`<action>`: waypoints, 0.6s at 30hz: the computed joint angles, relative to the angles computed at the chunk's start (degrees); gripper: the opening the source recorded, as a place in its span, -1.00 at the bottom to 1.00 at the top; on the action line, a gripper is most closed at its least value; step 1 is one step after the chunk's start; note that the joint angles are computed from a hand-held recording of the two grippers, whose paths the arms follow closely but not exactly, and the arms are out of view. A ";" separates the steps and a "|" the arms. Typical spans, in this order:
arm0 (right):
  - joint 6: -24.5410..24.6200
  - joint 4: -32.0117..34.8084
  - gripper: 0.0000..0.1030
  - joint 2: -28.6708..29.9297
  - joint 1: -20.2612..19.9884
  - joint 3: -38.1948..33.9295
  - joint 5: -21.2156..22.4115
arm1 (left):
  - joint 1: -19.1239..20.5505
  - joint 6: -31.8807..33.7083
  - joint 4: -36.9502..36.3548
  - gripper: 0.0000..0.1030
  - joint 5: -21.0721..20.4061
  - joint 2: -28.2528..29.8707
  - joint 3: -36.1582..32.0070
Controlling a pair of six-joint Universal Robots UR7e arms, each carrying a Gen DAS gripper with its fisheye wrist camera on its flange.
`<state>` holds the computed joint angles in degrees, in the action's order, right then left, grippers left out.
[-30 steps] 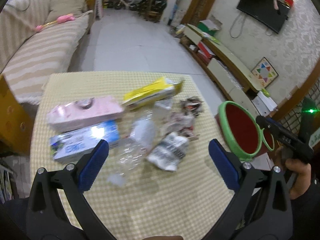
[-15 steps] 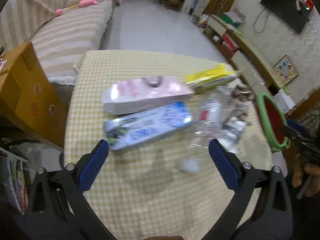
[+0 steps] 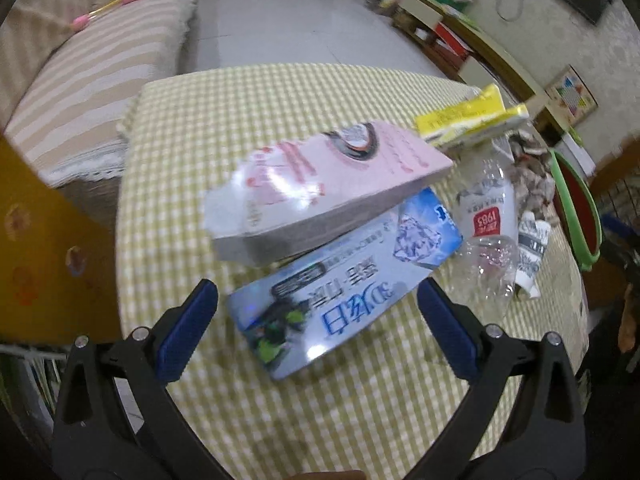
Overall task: Collect trash
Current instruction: 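Grasp the blue toothpaste box with the left gripper while the right grasps the crumpled paper bundle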
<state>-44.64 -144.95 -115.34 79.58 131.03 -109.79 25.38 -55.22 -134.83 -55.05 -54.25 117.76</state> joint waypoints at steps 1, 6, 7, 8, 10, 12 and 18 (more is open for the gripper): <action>0.15 0.04 0.86 0.19 -0.12 -0.11 -0.02 | 0.09 0.28 0.27 0.90 -0.20 0.38 -0.31; 0.63 0.60 0.86 0.71 -0.35 -0.53 0.19 | -1.19 1.52 -2.59 0.89 -3.17 1.25 0.28; 0.77 0.77 0.86 0.89 -0.30 -0.56 0.20 | -1.65 1.74 -3.13 0.89 -3.85 1.40 0.49; 0.84 0.94 0.86 0.99 -0.19 -0.59 0.16 | -2.15 1.73 -3.46 0.89 -4.51 1.55 0.61; 0.90 1.12 0.86 1.21 0.13 -0.48 0.10 | -3.11 2.13 -4.35 0.86 -5.98 1.74 0.92; 0.76 1.28 0.86 1.28 0.35 -0.38 0.12 | -3.89 3.36 -5.90 0.84 -7.17 2.01 1.17; 0.89 1.13 0.86 1.29 0.90 -0.14 -0.32 | -4.46 3.79 -3.56 0.83 -4.75 3.59 -0.67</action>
